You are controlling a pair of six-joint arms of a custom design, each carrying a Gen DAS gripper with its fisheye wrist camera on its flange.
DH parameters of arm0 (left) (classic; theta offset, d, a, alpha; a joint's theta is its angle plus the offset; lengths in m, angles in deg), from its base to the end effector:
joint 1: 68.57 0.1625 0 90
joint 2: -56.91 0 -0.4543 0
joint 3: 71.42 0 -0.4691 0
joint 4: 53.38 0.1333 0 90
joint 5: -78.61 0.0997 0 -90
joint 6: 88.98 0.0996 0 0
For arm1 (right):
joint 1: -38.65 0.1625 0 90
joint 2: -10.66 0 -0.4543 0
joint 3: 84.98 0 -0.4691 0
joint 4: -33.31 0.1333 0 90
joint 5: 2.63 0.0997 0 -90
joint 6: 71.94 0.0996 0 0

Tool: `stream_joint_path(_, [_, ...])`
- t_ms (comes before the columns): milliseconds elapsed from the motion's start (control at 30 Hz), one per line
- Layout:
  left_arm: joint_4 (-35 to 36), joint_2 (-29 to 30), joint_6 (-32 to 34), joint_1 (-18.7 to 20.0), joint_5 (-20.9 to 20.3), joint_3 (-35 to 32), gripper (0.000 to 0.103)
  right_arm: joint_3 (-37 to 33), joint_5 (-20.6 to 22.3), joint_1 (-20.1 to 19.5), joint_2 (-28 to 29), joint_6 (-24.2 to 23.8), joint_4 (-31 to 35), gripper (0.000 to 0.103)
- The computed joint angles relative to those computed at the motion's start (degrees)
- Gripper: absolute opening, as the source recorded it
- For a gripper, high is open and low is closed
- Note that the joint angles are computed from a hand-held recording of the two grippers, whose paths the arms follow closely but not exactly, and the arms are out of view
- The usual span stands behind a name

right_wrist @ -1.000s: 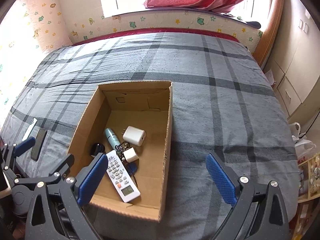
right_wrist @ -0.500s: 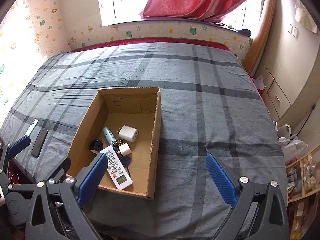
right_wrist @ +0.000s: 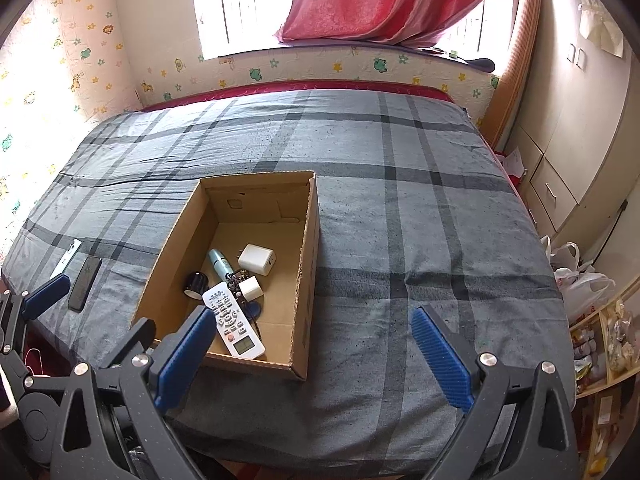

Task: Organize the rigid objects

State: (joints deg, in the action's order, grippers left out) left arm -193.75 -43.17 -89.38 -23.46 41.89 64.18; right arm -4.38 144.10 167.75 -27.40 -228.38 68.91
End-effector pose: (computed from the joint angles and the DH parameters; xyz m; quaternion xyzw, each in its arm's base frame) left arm -0.1411 -0.4437 0.3052 0.2819 0.8423 -0.2778 0.3659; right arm 0.4279 -0.4473 0.0514 0.0697 -0.8738 0.3234 0.3564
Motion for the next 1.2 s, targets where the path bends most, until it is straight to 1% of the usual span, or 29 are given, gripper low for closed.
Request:
stream_joint_path(367, [0.1, 0.1, -0.4, 0.0, -0.2, 0.1, 0.103, 0.2, 0.8, 0.2, -0.3, 0.3, -0.2, 0.1])
stream_joint_path(933, [0.4, -0.1, -0.3, -0.2, -0.6, 0.1, 0.103, 1.0, 0.3, -0.1, -1.1, 0.2, -1.0, 0.1])
stream_joint_path(1200, [-0.4, 0.2, 0.5, -0.2, -0.9, -0.1, 0.103, 0.8, 1.3, 0.3, -0.9, -1.3, -2.1, 0.101])
